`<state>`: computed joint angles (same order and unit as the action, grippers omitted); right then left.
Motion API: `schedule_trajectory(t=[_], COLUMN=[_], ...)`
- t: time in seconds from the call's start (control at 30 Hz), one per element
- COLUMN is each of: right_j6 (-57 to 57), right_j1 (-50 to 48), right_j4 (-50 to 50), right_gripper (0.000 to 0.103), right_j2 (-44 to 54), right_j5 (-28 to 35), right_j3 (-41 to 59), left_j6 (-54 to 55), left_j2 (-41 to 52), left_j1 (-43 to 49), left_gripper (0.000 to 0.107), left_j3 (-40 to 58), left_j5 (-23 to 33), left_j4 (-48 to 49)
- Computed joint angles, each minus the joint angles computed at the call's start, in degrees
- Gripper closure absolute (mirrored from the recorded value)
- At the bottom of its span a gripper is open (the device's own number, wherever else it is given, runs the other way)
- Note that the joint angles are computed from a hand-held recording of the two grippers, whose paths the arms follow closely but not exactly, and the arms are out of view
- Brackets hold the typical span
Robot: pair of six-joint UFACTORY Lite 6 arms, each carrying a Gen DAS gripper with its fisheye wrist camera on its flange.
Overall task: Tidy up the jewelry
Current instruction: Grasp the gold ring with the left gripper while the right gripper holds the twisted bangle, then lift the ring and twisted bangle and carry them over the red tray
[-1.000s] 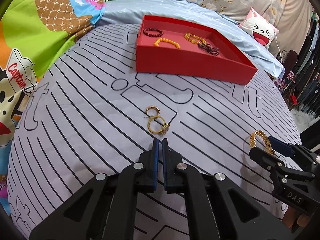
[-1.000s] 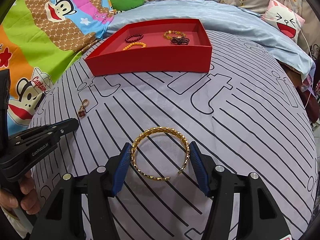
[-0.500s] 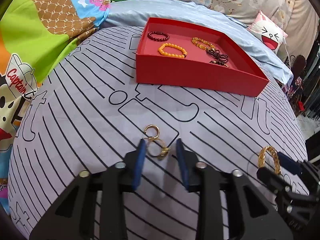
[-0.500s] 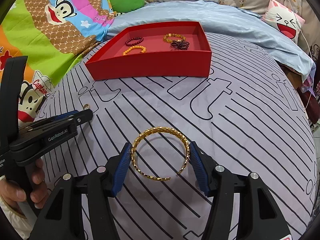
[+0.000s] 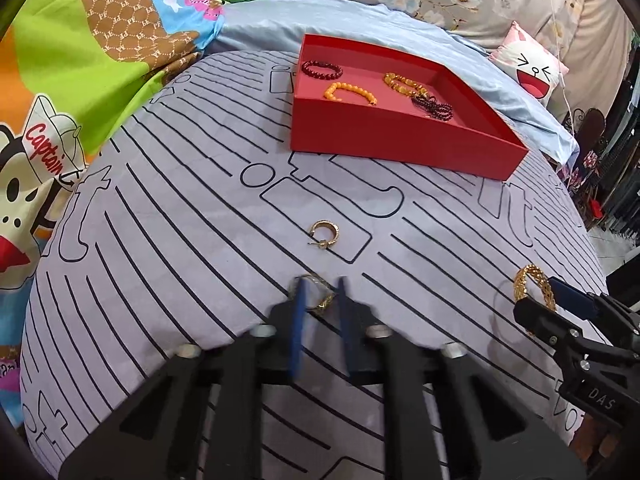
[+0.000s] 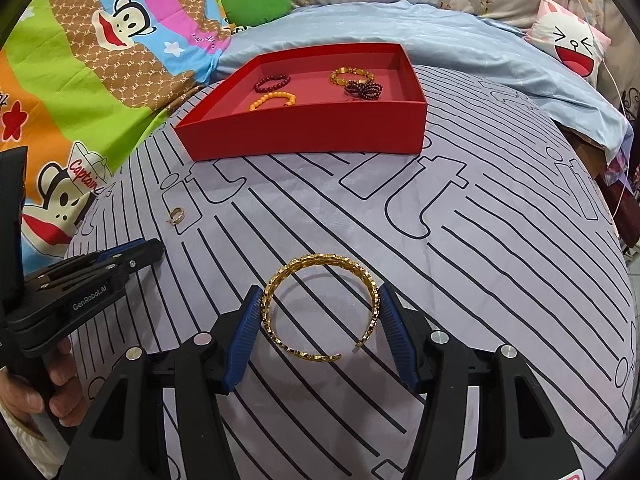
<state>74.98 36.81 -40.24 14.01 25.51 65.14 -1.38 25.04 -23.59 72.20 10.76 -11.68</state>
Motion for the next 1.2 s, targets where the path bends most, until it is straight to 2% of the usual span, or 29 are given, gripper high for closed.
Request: schedule_trajectory(t=[0.07, 0.13, 0.43, 0.73, 0.93, 1.2], right_j6=[0.17, -0.14, -0.24, -0.19, -0.2, -0.61], right_j1=[0.15, 0.14, 0.2, 0.37, 0.58, 0.02], right_j4=[-0.17, -0.01, 0.04, 0.13, 0.27, 0.47], right_gripper=[0.047, 0.047, 0.047, 0.047, 0.047, 0.047], right_j2=[-0.28, -0.15, -0.14, -0.01, -0.02, -0.32], right_j5=[0.17, 0.37, 0.29, 0.43, 0.74, 0.41], right_j3=[0.02, 0.29, 0.43, 0.62, 0.95, 1.08], left_j6=[3.44, 1.56, 3.28, -0.16, 0.46, 6.73], left_j2=[-0.19, -0.33, -1.87, 0.79, 0.55, -2.6], left_j1=[0.09, -0.25, -0.3, 0.02, -0.29, -0.49], left_gripper=[0.098, 0.099, 0.099, 0.095, 0.097, 0.098], left_j3=[0.16, -0.12, -2.51, 0.74, 0.3, -0.94], left_j5=[0.49, 0.24, -0.65, 1.38, 0.33, 0.43], left_j4=[-3.73, -1.63, -3.62, -0.6, -0.47, -6.36])
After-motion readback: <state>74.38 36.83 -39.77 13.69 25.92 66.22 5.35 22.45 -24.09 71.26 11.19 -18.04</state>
